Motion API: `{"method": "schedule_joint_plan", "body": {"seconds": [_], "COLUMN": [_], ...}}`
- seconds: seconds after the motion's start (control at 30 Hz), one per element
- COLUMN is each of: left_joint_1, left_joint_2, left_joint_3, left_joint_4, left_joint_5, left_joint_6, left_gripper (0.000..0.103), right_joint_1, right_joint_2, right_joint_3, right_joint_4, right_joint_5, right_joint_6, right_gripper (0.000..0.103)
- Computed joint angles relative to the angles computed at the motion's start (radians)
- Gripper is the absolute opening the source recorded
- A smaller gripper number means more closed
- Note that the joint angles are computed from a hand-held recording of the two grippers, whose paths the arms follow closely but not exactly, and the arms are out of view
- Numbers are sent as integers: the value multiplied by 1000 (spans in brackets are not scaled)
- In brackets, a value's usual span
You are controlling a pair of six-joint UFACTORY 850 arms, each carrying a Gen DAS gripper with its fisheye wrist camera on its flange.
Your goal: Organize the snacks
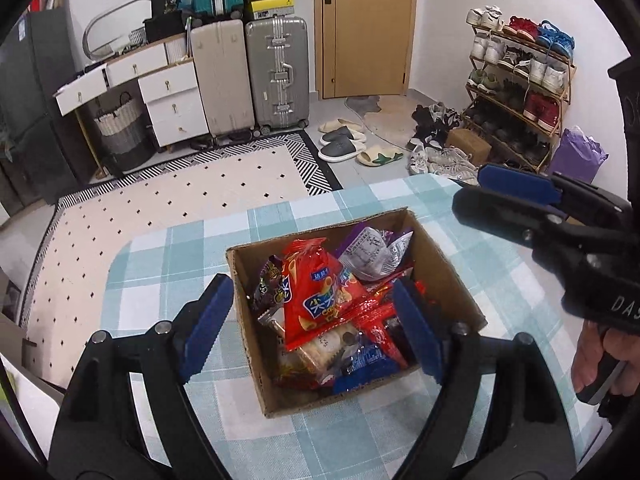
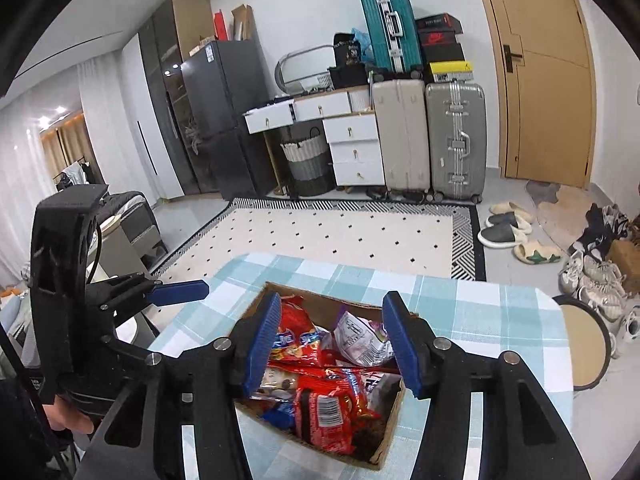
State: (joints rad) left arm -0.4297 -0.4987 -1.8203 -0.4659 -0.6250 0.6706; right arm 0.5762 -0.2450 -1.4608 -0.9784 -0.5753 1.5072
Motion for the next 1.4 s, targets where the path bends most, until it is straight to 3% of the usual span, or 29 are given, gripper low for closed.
{"method": "schedule_joint_plan", "body": {"seconds": [0.2, 0.53, 0.67, 0.8, 0.97, 1.2, 1.4], "left_joint_1": [8, 23, 35, 72, 112, 153, 174], "left_joint_2": [129, 324, 406, 517, 608, 715, 743], "left_joint_3": [144, 323, 394, 515, 605, 728, 792], "left_joint_4": [-90, -134, -151, -369, -494, -726, -859], "left_joint_5": [70, 156, 205, 266, 265, 292, 306], "left_joint_6": [125, 166, 160, 367, 486, 748, 888], "left_gripper": [80, 85, 102, 102, 102, 102, 102], "right_joint_1": [58, 183, 239, 298, 368, 441, 462], "right_joint_2": [33, 100, 125, 150, 184, 228, 266], "right_joint_3": [-9, -1, 9, 31, 88, 195, 321], "right_joint_4": [-53, -189, -232, -282, -339, -420, -468], "right_joint_5": [-71, -213, -264, -323, -367, -408, -412], "right_joint_6": [26, 122, 171, 242, 329, 454, 586], "right_gripper": [57, 72, 83, 90, 99, 101, 101]}}
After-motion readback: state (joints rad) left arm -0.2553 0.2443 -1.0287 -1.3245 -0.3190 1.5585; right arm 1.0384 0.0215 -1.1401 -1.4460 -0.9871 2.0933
